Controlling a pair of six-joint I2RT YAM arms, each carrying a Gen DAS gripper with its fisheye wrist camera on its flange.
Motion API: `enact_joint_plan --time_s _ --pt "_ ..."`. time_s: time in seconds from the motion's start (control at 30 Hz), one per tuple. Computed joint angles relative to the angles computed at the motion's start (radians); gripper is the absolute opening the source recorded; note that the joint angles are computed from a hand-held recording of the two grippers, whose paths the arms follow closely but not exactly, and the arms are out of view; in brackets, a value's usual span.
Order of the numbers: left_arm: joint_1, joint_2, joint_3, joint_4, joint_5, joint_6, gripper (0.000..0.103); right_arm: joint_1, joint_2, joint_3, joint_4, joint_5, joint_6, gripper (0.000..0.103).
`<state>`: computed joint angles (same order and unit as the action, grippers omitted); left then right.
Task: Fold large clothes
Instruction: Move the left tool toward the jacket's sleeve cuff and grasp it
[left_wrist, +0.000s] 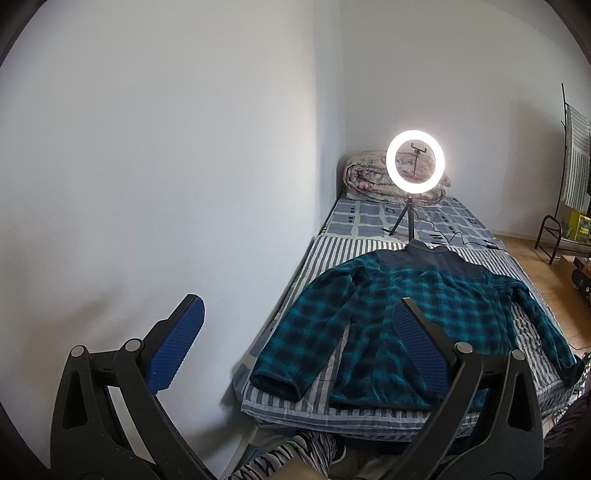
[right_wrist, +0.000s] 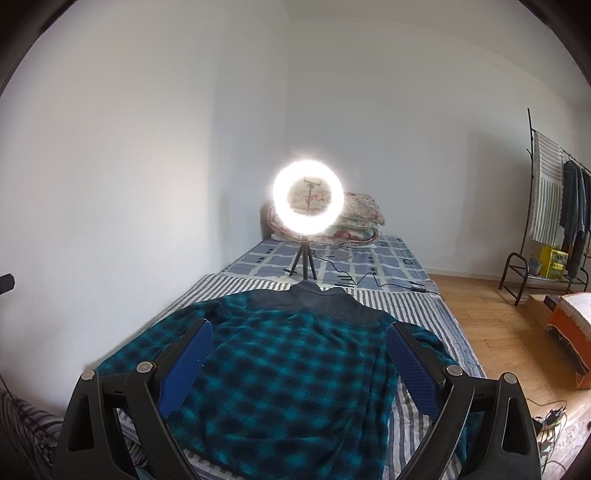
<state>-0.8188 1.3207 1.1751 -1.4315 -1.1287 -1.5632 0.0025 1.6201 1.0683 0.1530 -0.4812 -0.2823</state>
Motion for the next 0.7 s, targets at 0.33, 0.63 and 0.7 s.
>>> enact_joint_plan --time_s 0.33,0.63,0.7 --pt "0.129 -0.047 -0.100 0.393 0.077 0.350 0.103 0.011 0.016 0.020 -0.037 0.019 -0.013 0.096" --pt "0.394 -0.129 -0.359 0.787 0.324 0.586 0.084 0.087 0.055 0.104 -0.115 0.037 -0.065 0.096" --pt "0.469 -0.111 -0.405 0.868 0.405 0.604 0.078 0.103 0.077 0.129 -0.124 0.036 -0.069 0.096"
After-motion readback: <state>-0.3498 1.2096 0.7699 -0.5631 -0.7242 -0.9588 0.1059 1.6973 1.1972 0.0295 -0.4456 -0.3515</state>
